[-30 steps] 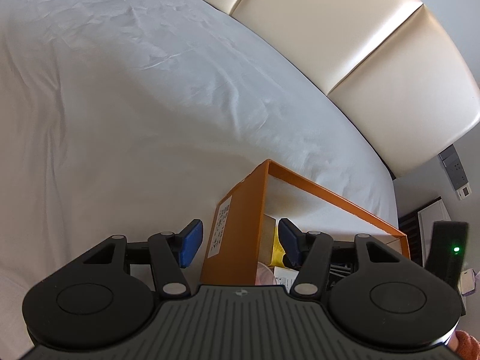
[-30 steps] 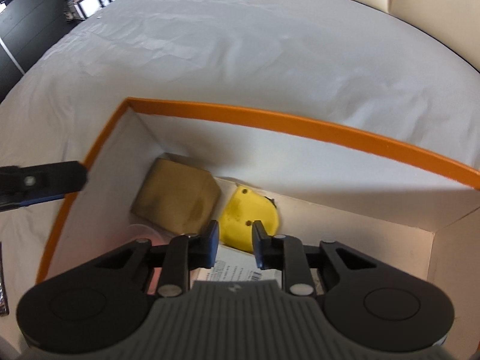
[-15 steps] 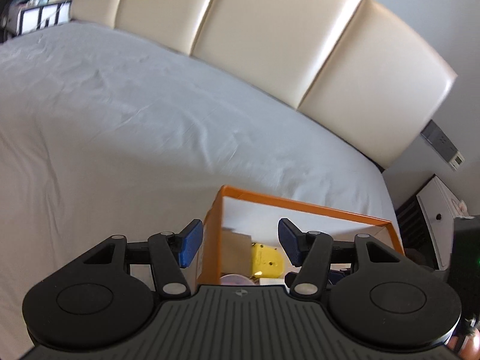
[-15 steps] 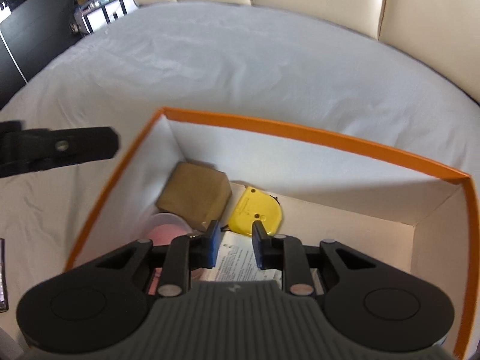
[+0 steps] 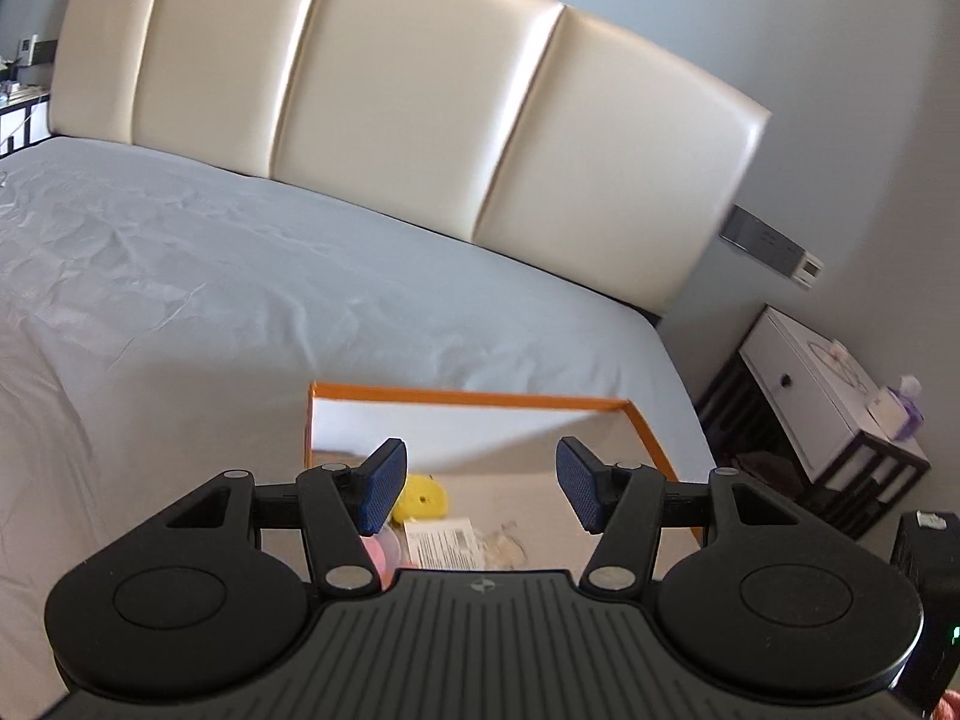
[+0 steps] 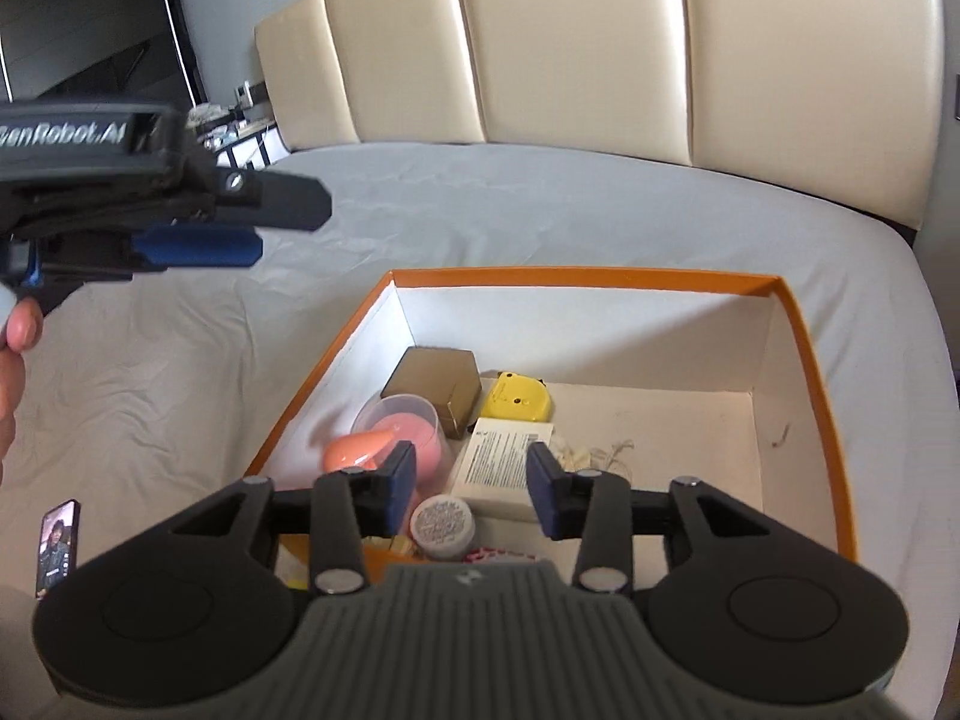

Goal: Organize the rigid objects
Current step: 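Grasp the yellow-capped bottle with the left tool while the right tool grasps the green bottle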

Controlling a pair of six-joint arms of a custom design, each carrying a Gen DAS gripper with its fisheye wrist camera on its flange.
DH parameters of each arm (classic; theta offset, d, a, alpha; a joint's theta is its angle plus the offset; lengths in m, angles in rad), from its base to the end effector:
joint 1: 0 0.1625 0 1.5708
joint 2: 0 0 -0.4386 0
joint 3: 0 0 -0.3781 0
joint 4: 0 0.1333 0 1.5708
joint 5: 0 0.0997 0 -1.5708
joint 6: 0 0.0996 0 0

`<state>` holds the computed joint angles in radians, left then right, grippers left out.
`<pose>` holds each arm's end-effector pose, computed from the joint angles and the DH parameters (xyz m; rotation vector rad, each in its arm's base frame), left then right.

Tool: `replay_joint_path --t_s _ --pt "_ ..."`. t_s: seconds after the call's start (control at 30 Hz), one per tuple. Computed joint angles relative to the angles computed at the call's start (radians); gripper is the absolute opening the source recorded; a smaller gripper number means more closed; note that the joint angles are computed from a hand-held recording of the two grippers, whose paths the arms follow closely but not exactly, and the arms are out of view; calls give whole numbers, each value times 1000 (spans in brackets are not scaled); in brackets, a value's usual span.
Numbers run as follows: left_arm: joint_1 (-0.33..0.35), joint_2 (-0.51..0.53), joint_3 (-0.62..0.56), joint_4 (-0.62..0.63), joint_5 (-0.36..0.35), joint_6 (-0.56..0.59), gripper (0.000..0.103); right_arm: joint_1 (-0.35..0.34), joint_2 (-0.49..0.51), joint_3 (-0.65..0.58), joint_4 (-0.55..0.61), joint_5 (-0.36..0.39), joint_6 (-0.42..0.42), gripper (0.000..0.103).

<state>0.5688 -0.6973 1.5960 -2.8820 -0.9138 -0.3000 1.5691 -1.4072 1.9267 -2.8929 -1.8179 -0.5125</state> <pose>-0.4807 -0.5377 0.1160 0.7437 2.5883 -1.0019 0.1080 -0.5386 0.4121 0.5127 -2.4937 0.9631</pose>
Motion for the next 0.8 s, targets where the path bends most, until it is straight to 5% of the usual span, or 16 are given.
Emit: replay_joint_path --t_s 0.27,0.53,0.67,0.8 --pt "-21 -110 193 24 -9 -142 67 -44 -86 152 -61 78 45 43" --pt "-17 -183 303 158 29 -345 67 -71 -82 255 -112 81 32 43" --pt "-9 -164 233 444 78 -431 67 -79 -77 258 -26 94 53 43" --pt "25 -148 175 606 24 -439 62 -50 -58 246 25 69 58 43"
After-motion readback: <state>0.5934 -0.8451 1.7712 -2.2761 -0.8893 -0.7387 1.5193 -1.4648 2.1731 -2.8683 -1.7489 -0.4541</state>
